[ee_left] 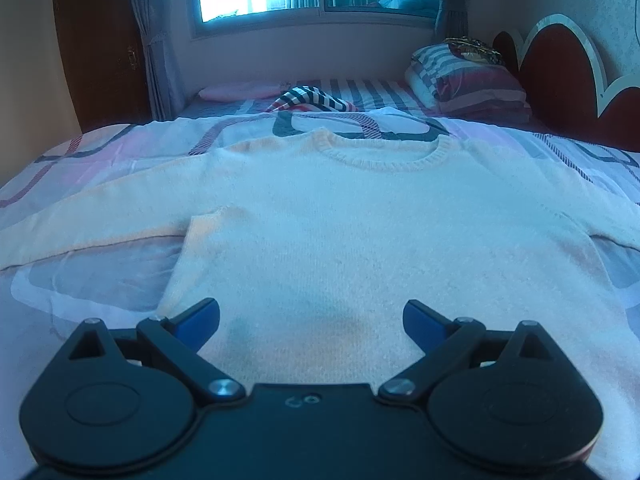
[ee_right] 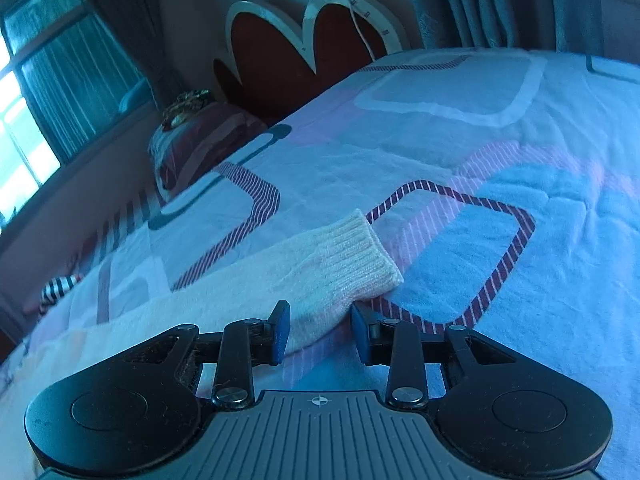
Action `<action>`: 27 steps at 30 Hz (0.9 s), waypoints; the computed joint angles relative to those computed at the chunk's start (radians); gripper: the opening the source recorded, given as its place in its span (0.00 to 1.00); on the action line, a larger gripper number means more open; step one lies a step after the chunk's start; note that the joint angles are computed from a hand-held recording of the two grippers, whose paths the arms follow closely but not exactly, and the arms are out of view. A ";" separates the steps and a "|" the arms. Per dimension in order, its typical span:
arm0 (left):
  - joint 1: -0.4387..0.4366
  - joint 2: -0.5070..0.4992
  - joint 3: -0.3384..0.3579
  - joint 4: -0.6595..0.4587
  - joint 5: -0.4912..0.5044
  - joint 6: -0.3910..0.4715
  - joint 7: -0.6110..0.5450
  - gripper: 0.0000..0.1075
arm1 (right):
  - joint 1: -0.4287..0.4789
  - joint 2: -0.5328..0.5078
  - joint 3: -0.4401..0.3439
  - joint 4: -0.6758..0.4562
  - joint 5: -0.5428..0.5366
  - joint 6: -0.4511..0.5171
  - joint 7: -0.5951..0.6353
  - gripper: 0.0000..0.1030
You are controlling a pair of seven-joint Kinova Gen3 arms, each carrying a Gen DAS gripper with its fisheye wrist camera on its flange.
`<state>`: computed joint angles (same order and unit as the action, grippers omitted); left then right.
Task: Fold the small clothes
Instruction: 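Close the right tool on the ribbed sleeve cuff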
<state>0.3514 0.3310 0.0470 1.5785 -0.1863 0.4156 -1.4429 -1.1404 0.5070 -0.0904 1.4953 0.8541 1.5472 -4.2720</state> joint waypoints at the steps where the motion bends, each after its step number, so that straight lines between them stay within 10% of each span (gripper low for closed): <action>1: -0.003 0.000 0.003 0.000 0.002 -0.002 -0.005 0.91 | -0.007 -0.010 0.006 0.021 0.008 -0.012 -0.036 0.33; 12: -0.011 0.002 0.003 -0.002 0.017 0.019 -0.006 0.92 | 0.053 -0.016 -0.131 0.042 0.130 -0.061 -0.196 0.33; 20: 0.017 -0.002 -0.035 0.005 -0.033 -0.008 0.036 0.94 | -0.052 -0.074 0.051 0.135 0.043 -0.075 -0.275 0.19; 27: -0.011 0.007 -0.026 -0.019 -0.038 0.030 0.037 0.92 | 0.189 0.000 -0.227 -0.004 0.064 0.099 0.006 0.03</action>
<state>0.3409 0.3380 0.0211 1.5594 -0.2246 0.4451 -1.4057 -0.9513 0.5071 -0.3178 1.4914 0.9180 1.6464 -4.2663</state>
